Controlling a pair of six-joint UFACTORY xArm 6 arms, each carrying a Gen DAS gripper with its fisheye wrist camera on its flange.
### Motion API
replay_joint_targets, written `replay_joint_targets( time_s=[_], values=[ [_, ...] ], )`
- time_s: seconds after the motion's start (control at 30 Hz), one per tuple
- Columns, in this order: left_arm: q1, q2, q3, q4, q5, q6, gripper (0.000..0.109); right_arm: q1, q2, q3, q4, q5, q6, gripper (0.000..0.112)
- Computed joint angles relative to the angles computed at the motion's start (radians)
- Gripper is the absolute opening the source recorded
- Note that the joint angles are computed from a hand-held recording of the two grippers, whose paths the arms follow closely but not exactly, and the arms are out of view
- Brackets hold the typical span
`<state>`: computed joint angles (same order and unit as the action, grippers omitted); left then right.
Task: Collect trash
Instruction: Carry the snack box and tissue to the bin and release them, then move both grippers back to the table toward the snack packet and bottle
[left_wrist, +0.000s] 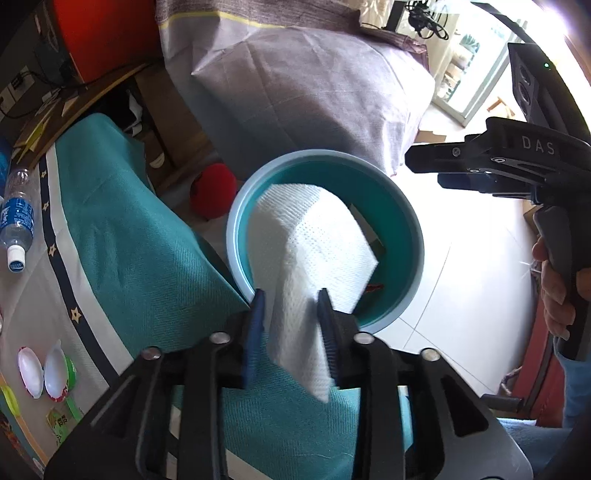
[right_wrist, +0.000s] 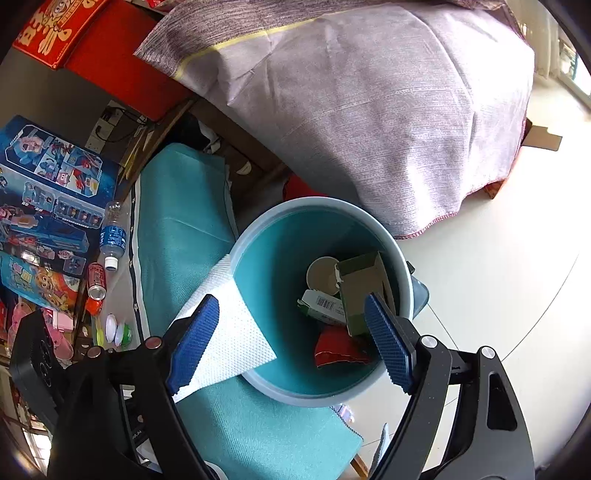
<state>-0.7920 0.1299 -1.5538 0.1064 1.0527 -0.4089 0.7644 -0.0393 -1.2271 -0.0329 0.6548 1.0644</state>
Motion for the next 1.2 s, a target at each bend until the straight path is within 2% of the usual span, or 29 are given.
replay_joint_targets(
  time_s=[0.1, 0.2, 0.27, 0.7, 1.2],
  values=[
    [-0.007, -0.038, 0.032, 0.058, -0.036, -0.025, 0.076, 0.005, 0.007, -0.017, -0.019, 0.018, 0.017, 0.085],
    [-0.006, -0.073, 0.067, 0.066, -0.066, -0.031, 0.089, 0.009, 0.018, -0.036, -0.019, 0.034, 0.021, 0.085],
    [-0.006, -0.094, 0.090, 0.073, -0.075, -0.043, 0.092, 0.014, 0.024, -0.047, -0.021, 0.047, 0.029, 0.085],
    [0.025, -0.229, 0.242, 0.066, -0.098, -0.101, 0.094, 0.058, 0.075, -0.142, -0.042, 0.122, 0.065, 0.085],
    [0.109, -0.502, 0.484, 0.101, -0.106, -0.169, 0.097, 0.139, 0.310, -0.467, -0.015, 0.255, 0.024, 0.085]
  ],
)
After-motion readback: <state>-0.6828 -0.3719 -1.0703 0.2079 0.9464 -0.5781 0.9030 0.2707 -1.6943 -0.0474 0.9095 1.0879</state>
